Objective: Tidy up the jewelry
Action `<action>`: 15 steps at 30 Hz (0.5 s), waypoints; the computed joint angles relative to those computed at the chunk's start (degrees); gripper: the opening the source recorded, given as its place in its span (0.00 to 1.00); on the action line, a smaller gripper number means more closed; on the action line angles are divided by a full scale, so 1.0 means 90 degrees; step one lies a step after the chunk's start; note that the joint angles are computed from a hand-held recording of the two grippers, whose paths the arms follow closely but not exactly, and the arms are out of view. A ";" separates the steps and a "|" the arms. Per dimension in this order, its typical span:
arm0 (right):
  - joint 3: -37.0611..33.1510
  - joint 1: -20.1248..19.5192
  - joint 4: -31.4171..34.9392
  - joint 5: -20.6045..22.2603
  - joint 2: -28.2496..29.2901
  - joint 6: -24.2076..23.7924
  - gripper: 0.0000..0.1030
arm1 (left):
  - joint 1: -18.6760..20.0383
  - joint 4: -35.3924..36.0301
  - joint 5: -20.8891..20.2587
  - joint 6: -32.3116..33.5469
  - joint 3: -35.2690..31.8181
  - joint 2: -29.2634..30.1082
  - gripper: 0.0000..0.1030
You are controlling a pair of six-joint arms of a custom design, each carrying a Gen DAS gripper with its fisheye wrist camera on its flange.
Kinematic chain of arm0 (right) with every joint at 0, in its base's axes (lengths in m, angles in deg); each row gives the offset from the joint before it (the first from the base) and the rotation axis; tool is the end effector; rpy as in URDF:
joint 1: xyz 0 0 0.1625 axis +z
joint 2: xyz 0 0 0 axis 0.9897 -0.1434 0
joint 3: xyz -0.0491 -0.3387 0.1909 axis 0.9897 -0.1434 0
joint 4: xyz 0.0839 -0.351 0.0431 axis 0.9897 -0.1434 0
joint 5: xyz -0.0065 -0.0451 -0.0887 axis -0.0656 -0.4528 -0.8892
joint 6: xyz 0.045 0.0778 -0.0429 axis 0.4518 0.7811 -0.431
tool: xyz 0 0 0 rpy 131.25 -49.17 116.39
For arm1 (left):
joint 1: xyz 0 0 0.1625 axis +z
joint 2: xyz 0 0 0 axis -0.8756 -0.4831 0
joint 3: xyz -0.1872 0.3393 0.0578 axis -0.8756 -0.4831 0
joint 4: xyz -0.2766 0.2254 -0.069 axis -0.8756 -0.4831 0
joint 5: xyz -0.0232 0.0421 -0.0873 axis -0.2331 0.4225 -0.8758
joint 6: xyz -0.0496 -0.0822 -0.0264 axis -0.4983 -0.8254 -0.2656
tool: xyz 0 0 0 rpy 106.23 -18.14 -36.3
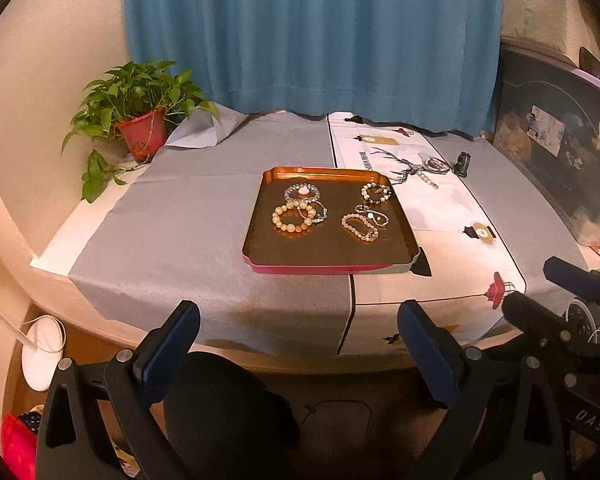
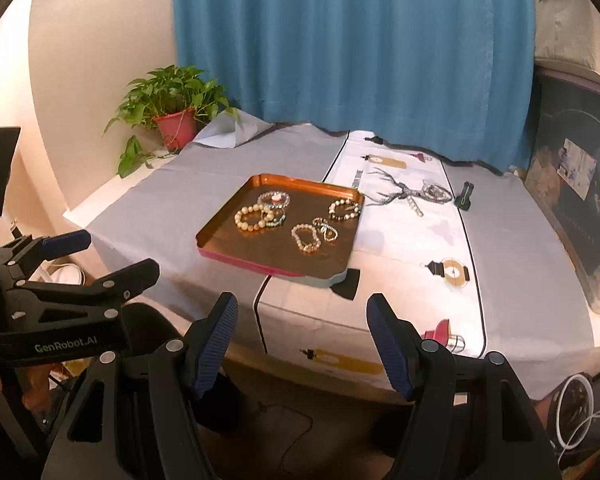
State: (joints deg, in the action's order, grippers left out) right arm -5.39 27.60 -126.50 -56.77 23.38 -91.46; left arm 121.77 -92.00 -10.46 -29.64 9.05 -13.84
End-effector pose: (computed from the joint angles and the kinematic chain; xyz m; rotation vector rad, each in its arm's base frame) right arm 0.3503 -0.7764 0.1553 0.5614 -2.2605 0.9355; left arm -0.2227 -0.8146 0.2722 0.5520 2.2429 -0.8601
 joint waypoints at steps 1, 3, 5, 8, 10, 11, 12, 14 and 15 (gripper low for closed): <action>0.0103 0.0008 -0.0084 -0.0007 -0.0046 -0.0026 0.66 | -0.0011 -0.0024 0.0002 -0.0003 0.0068 -0.0033 0.95; 0.0294 0.0028 -0.0293 -0.0023 -0.0130 -0.0094 0.66 | -0.0035 -0.0168 0.0003 0.0028 0.0275 -0.0130 0.95; 0.0480 0.0034 -0.0462 -0.0033 -0.0218 -0.0125 0.66 | -0.0050 -0.0302 -0.0019 0.0073 0.0413 -0.0196 0.95; 0.0665 0.0029 -0.0572 -0.0044 -0.0308 -0.0087 0.66 | -0.0061 -0.0351 -0.0015 0.0111 0.0444 -0.0214 0.95; 0.0777 0.0020 -0.0627 -0.0037 -0.0360 -0.0049 0.66 | -0.0061 -0.0359 -0.0027 0.0101 0.0487 -0.0236 0.95; 0.0843 0.0014 -0.0657 -0.0033 -0.0391 -0.0032 0.66 | -0.0061 -0.0360 -0.0016 0.0109 0.0492 -0.0237 0.95; 0.0908 0.0008 -0.0692 -0.0027 -0.0422 -0.0032 0.66 | -0.0065 -0.0384 0.0005 0.0115 0.0501 -0.0235 0.95; 0.0975 -0.0001 -0.0746 -0.0030 -0.0442 -0.0052 0.66 | -0.0068 -0.0445 0.0059 0.0155 0.0527 -0.0232 0.95; 0.0970 -0.0005 -0.0738 -0.0056 -0.0435 -0.0054 0.66 | -0.0066 -0.0463 0.0089 0.0169 0.0532 -0.0228 0.95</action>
State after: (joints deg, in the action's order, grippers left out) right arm 3.33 27.55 -133.14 -57.27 19.46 -91.94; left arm 121.17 -96.17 -9.66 -28.12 13.83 -15.89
